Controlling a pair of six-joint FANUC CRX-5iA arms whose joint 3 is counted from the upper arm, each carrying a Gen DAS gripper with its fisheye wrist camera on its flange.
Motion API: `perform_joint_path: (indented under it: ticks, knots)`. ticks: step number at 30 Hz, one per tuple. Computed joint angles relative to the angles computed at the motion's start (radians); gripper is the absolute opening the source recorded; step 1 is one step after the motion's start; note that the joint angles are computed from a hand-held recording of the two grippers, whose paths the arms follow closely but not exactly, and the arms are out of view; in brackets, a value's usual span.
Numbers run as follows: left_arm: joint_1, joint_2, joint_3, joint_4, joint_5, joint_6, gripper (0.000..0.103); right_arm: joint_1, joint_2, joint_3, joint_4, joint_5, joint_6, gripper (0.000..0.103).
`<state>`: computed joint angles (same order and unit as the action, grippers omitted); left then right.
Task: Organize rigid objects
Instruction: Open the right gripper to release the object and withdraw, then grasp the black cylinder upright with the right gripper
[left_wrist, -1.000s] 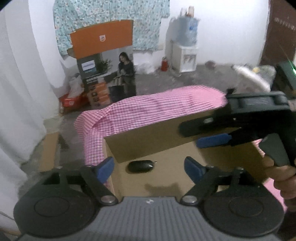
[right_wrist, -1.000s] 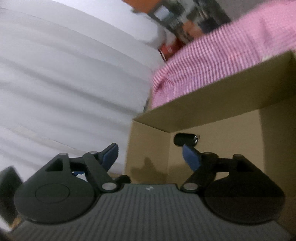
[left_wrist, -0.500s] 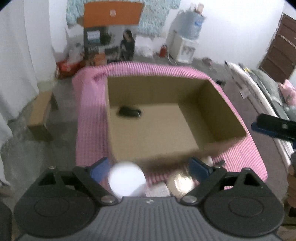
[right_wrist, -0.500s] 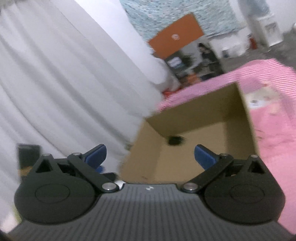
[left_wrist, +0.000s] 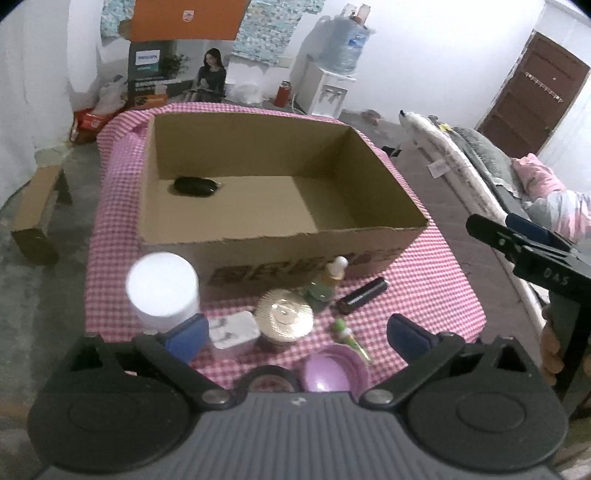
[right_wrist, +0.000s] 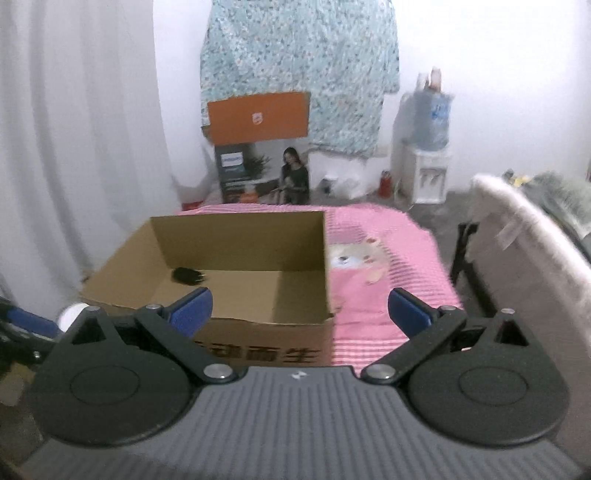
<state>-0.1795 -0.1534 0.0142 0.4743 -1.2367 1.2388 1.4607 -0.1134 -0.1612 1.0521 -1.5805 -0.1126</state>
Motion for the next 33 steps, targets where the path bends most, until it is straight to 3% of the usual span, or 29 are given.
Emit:
perform_joint_path:
  ticks: [6,11,15,22,27,33]
  knots:
    - [-0.018,-0.041,-0.105,0.112,0.093,-0.068,0.103,0.018,-0.057,-0.086,0.021,-0.036,-0.09,0.102]
    - [-0.133,-0.054,-0.083,-0.045,0.185,-0.111,0.103,0.066,-0.196,-0.247,0.053,-0.03,-0.305,0.102]
    - [-0.245,-0.038,-0.067,-0.163,0.245,-0.161,0.103,0.072,-0.246,-0.283,-0.004,-0.034,-0.367,0.102]
    - [-0.391,0.072,0.0,-0.264,0.275,-0.188,0.098,-0.008,-0.357,-0.399,-0.05,0.254,-0.489,0.102]
    - [-0.461,0.166,0.091,-0.41,0.265,-0.113,0.08,-0.078,-0.388,-0.449,-0.073,0.442,-0.547,0.099]
    - [-0.471,0.246,0.16,-0.428,0.224,-0.086,0.066,-0.128,-0.402,-0.498,-0.088,0.574,-0.605,0.081]
